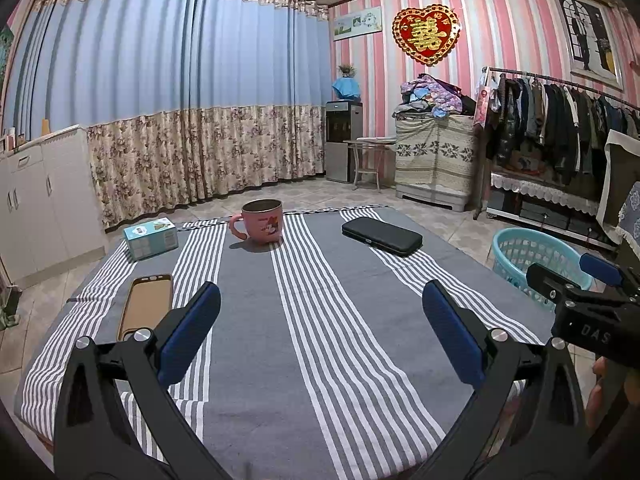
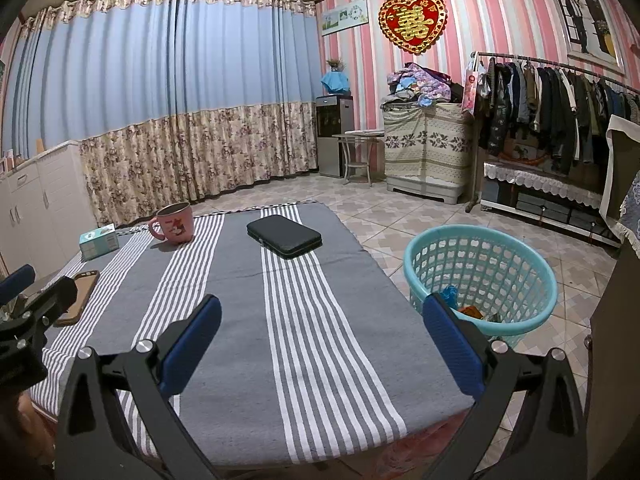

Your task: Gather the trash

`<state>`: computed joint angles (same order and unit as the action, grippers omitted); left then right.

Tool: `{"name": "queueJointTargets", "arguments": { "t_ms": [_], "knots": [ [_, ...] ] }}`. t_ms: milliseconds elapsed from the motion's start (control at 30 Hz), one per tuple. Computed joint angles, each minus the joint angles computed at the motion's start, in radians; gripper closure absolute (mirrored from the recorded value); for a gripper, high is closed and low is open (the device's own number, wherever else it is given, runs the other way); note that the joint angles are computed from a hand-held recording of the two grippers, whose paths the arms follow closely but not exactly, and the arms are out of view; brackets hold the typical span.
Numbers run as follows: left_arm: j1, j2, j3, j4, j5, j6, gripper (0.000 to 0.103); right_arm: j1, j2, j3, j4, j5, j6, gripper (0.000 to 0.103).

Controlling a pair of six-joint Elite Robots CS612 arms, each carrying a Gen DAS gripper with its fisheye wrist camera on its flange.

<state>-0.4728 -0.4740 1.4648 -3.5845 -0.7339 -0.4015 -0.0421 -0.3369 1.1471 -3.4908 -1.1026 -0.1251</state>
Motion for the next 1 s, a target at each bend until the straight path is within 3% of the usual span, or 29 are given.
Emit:
{"name": "queueJointTargets", "arguments": {
  "t_ms": [1000],
  "knots": [
    [-0.001,0.001,-0.002,-0.013,-0.003,0.011,0.005,-0.001,0.004,-0.006,-0.004,-0.004,0.002,0.004]
  ]
}}
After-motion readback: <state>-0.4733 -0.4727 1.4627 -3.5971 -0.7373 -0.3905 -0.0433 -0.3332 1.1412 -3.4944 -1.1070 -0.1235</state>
